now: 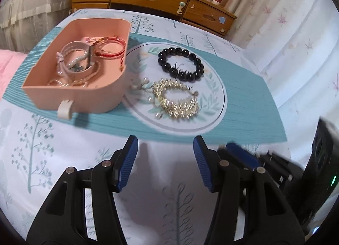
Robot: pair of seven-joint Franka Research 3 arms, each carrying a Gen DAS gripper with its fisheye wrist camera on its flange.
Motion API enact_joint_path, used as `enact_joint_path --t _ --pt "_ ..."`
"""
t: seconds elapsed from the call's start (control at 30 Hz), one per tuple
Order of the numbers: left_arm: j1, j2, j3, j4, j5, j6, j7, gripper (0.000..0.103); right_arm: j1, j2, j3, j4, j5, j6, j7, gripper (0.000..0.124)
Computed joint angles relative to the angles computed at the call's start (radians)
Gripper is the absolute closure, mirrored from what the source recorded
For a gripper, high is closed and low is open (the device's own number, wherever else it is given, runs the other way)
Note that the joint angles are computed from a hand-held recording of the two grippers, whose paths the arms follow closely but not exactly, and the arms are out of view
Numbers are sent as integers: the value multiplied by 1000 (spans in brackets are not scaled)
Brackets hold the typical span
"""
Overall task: Organize jewelry
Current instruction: 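Close the left tool on the gold leaf hair comb and lift it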
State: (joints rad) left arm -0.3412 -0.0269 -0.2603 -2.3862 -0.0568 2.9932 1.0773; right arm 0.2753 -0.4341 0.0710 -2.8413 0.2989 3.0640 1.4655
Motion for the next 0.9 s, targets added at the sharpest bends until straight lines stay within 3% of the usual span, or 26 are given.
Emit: enact_joint_path --t 0.2,0.3,0.67,0.9 --pt "24 80 -4 133 44 -54 -96 52 24 1 -40 -3 30 10 -15 107" --pt "35 130 -6 217 58 -132 -133 52 54 -2 -74 -4 59 11 -34 107" --pt "43 262 -9 440 107 -430 -184 68 87 -35 -105 -23 118 16 -70 107" --pt "34 307 -1 507 162 -505 -212 77 106 -44 -125 -23 154 5 -92 107"
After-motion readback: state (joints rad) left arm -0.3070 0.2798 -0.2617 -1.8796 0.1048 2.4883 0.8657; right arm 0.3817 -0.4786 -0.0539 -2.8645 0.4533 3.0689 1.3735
